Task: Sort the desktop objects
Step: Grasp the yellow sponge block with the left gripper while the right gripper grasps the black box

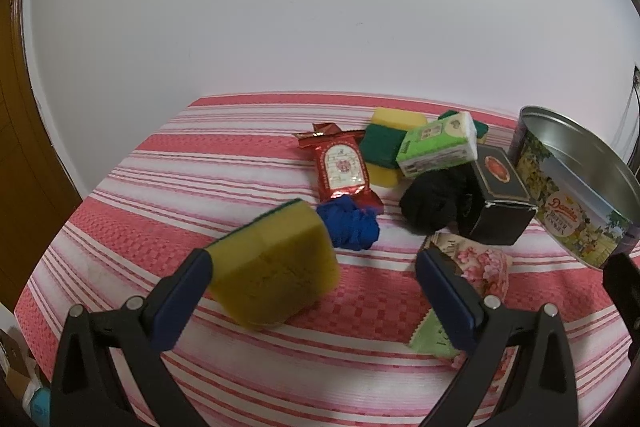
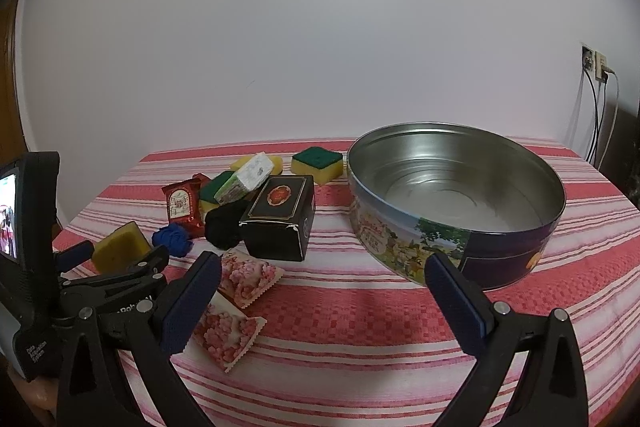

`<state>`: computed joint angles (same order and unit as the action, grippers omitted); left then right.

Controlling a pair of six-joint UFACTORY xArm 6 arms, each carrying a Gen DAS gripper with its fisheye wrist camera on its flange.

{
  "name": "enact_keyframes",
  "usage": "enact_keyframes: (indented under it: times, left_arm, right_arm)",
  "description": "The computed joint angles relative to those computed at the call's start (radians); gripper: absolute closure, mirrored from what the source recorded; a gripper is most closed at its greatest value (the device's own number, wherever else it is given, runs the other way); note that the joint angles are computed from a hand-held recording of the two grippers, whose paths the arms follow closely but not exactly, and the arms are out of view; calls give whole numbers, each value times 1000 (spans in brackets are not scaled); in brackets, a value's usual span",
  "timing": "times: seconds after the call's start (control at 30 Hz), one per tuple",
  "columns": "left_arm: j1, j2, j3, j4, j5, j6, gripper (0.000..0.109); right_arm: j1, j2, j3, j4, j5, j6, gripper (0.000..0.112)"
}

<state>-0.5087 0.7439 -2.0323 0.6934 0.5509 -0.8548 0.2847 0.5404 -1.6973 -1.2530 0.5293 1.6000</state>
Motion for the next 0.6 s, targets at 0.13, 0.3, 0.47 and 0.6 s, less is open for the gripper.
enact_keyframes:
  times: [0.13,0.3,0.47,0.6]
  left_arm:
    - [15,-9,13,-21,2,12,6]
    - [56,-27,39,-79,-7,24,6]
    - [88,-54,75,-50,-18,-16,6]
    - [98,-63,90,-60,-31,-8,6]
  right_arm:
    - [-1,9,-15,14,-3,-16,10]
    - [-17,38,-61,72,-31,-65,10]
    - [-36,147,-213,254,-63,-236,10]
    - [-42,274,-390,499,-30,-454,10]
